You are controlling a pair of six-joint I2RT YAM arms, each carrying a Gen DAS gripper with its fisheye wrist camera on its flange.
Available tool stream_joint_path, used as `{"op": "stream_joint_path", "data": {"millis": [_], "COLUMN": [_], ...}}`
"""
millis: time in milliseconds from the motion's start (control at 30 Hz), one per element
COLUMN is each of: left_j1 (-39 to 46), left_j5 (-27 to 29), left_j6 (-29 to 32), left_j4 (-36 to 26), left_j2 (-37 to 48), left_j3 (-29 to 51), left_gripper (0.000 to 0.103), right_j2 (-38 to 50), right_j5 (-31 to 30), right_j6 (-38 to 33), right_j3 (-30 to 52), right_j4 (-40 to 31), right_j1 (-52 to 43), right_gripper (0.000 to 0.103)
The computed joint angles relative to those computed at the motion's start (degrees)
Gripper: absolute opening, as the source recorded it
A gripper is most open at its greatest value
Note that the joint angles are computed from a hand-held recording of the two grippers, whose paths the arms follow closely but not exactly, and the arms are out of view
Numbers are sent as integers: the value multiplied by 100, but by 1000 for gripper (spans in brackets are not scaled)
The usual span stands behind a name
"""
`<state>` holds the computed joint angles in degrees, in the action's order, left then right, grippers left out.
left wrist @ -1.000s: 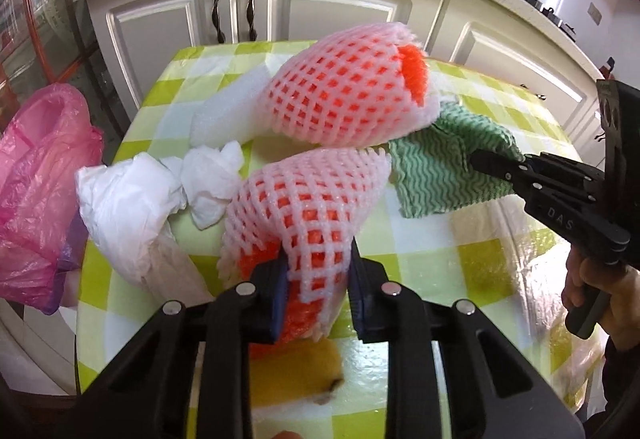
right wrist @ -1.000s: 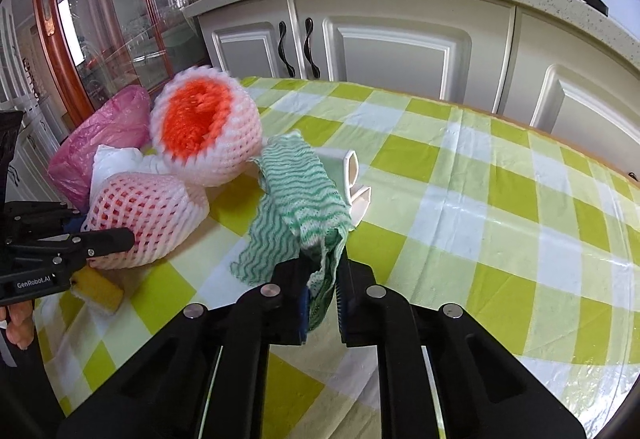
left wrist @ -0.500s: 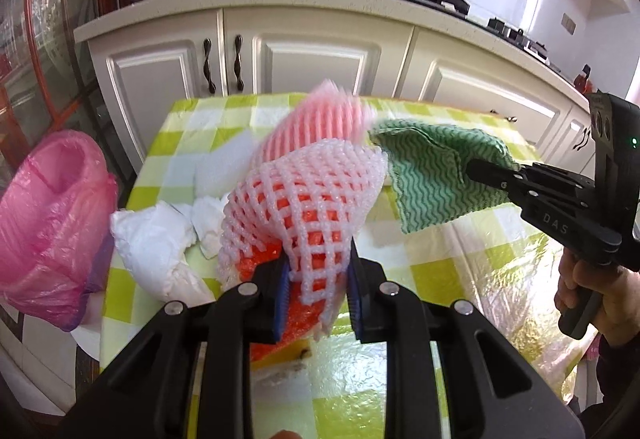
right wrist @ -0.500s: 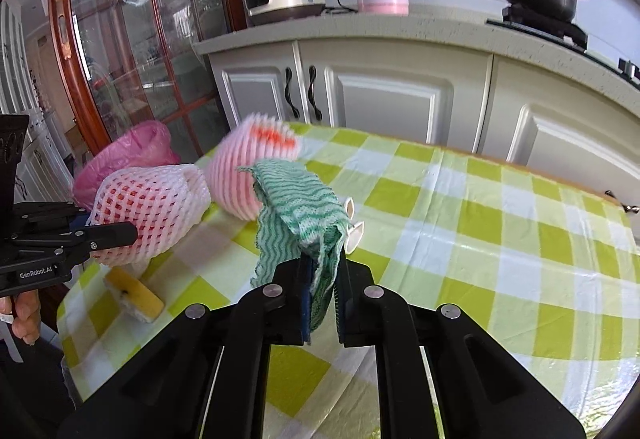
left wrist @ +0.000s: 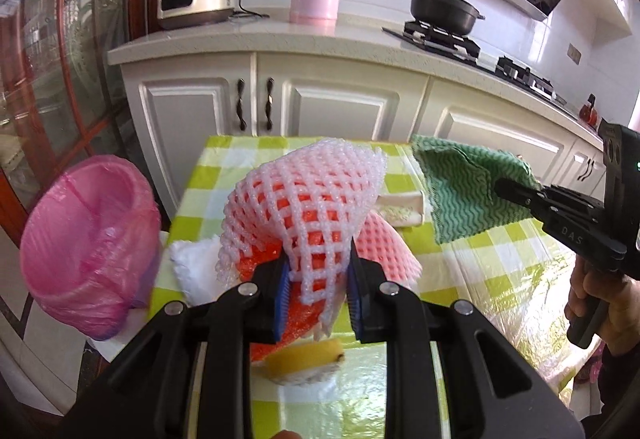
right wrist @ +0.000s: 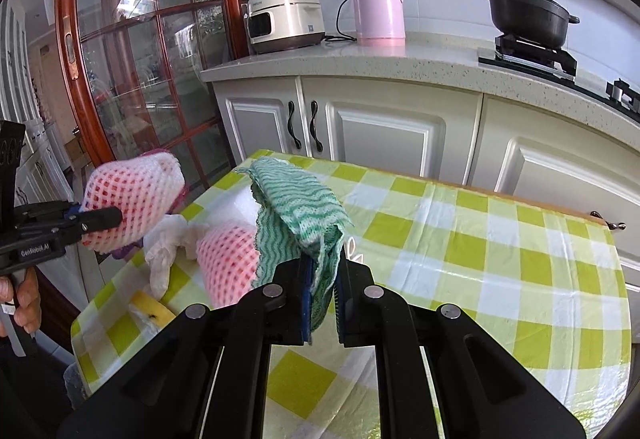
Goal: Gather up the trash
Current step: 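Grasp the pink foam fruit net with the left tool while the right tool grasps the green cloth, then carry the fruit net and green cloth with both tools over the pink bin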
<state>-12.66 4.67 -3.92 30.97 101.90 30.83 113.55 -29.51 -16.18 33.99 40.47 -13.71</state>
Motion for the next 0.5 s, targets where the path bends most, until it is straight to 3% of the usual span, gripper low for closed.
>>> {"op": "stream_joint_path", "data": {"millis": [500], "left_j1": [1653], "left_j5": [460], "left_j6": [811], "left_j4": [-634], "left_j2": [-1073], "left_j3": [117], "left_gripper": [23], "right_j2": [-451], "right_j5": [369], "right_j6": [461], "right_j3": [313], "right_j4": [-345], "right_j1": [917], "right_gripper": [10]}}
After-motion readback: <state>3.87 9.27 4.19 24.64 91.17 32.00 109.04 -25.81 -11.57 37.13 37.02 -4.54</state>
